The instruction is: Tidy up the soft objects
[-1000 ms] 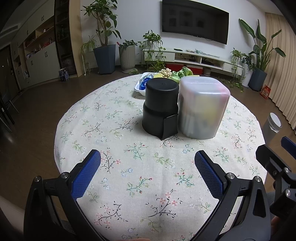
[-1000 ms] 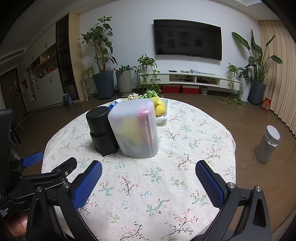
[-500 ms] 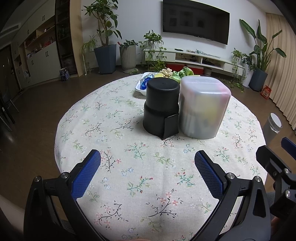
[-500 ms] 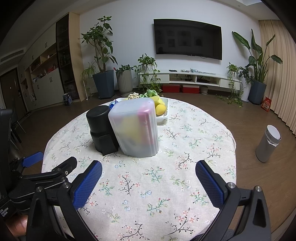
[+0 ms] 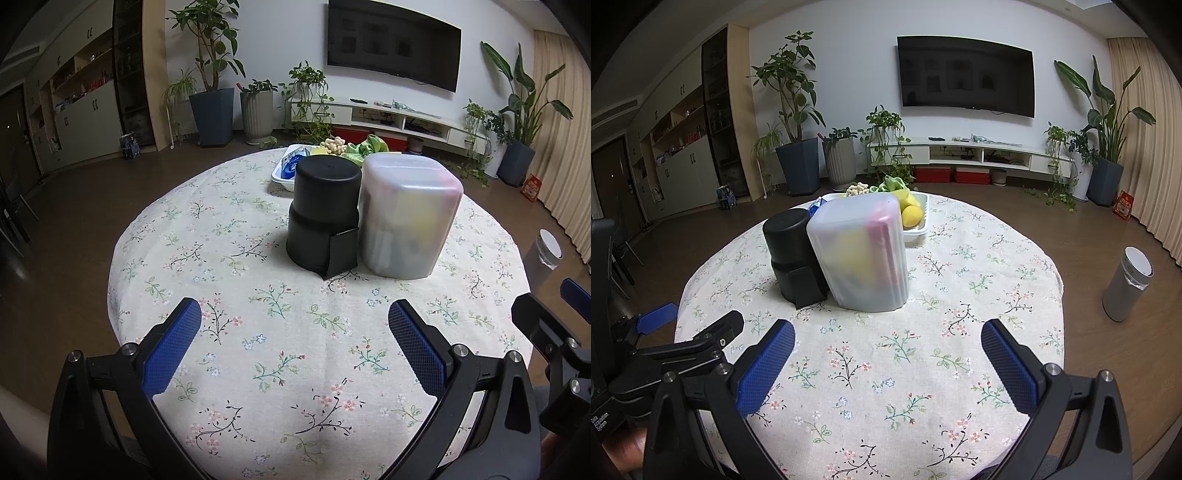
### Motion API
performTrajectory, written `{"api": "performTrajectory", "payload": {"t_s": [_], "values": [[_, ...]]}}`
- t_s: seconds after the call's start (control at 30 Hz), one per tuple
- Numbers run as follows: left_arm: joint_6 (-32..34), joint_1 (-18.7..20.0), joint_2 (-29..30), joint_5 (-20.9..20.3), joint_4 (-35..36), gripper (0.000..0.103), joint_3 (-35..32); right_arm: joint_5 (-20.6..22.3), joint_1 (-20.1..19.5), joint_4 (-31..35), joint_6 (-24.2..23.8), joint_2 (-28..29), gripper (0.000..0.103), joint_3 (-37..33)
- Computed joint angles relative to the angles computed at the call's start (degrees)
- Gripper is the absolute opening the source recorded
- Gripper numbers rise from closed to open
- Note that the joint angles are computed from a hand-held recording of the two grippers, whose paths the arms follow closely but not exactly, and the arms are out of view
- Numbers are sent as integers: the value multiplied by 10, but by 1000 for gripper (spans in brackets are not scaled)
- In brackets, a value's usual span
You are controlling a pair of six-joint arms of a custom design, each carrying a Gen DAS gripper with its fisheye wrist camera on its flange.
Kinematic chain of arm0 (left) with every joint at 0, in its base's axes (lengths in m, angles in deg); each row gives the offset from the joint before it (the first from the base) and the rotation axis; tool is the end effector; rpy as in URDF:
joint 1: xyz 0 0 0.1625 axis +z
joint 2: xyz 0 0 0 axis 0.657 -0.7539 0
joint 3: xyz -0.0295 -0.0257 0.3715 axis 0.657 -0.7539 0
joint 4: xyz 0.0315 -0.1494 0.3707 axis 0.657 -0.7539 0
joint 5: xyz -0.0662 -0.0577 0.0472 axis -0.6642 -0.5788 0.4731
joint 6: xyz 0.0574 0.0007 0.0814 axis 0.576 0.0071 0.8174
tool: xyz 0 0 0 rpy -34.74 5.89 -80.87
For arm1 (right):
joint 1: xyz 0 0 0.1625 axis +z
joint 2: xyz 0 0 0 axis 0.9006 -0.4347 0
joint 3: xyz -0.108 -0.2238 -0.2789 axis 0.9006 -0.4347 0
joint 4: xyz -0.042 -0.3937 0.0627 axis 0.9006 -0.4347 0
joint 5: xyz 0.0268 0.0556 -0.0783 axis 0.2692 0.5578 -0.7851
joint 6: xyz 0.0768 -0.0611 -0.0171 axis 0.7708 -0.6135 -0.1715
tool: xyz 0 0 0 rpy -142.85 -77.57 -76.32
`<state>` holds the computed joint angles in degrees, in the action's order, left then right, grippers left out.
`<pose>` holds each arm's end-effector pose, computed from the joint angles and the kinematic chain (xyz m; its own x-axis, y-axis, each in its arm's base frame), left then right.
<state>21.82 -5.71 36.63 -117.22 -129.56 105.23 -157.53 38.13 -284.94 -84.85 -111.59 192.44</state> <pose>-0.3255 -0.4744 0.0547 -0.6204 0.4858 -0.6156 0.7558 0.5800 -0.3039 0.1341 -0.3531 0.2196 -0.6804 0.4538 0.5754 -0.3666 0.4690 -0.8035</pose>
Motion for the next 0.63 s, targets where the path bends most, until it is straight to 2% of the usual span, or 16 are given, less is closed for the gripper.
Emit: {"api": "performTrajectory", "payload": {"t_s": [0.63], "values": [[-2, -5, -1, 3, 3, 103, -2, -1, 0, 7, 4, -3, 103, 1]]}}
